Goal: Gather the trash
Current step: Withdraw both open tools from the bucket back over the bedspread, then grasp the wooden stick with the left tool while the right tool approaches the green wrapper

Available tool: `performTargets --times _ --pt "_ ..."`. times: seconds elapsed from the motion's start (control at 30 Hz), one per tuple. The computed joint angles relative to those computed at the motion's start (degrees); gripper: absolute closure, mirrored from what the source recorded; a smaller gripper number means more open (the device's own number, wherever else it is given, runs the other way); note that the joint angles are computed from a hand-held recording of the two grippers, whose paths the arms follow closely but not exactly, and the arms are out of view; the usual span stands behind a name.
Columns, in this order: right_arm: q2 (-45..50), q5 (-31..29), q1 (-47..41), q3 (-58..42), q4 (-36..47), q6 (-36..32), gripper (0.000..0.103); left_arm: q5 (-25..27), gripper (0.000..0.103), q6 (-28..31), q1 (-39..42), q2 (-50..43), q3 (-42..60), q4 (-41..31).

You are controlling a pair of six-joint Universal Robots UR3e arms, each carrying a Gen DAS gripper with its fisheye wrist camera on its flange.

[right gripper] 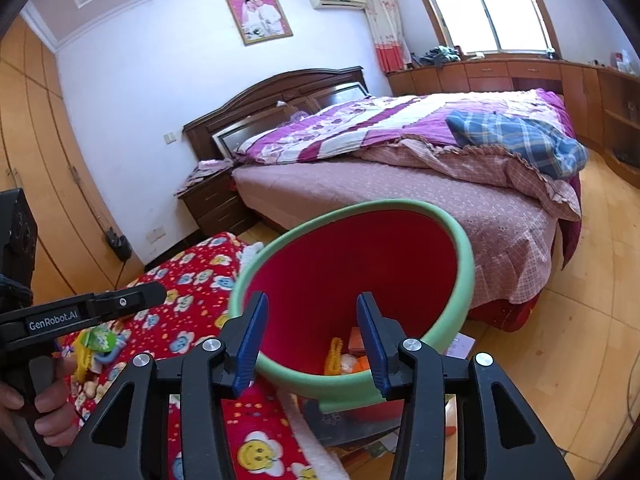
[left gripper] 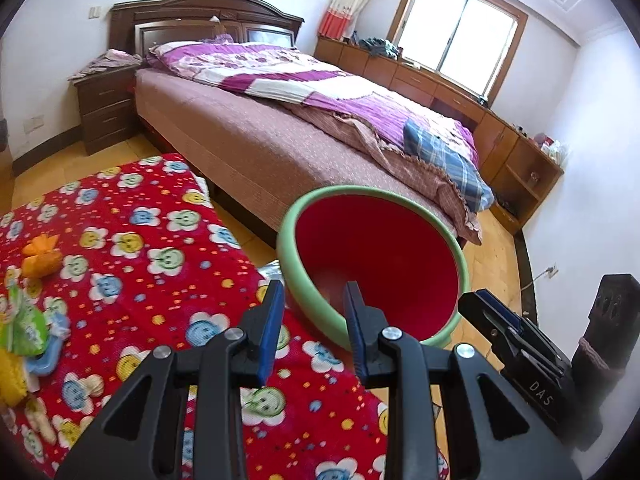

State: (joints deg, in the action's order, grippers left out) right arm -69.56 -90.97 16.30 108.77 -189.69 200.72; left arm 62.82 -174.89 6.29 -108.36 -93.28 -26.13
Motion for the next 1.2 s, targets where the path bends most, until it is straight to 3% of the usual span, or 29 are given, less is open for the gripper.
performTargets --times 0.47,0.87,1.2 --pt "1.09 -2.55 7.39 -7.16 4.76 -1.43 0.049 -2.57 0.073 2.58 10.67 16.11 -14.76 -0.78" --pt "3.55 -3.17 13.03 -14.45 9.34 -2.19 0.044 -6.80 0.073 6.94 26.19 30.53 -24.27 -6.78" --pt "7.31 -3.31 16.52 -21.82 14.85 -2.45 0.041 -8.44 0.073 11.53 38.01 34.12 -26.78 -10.05"
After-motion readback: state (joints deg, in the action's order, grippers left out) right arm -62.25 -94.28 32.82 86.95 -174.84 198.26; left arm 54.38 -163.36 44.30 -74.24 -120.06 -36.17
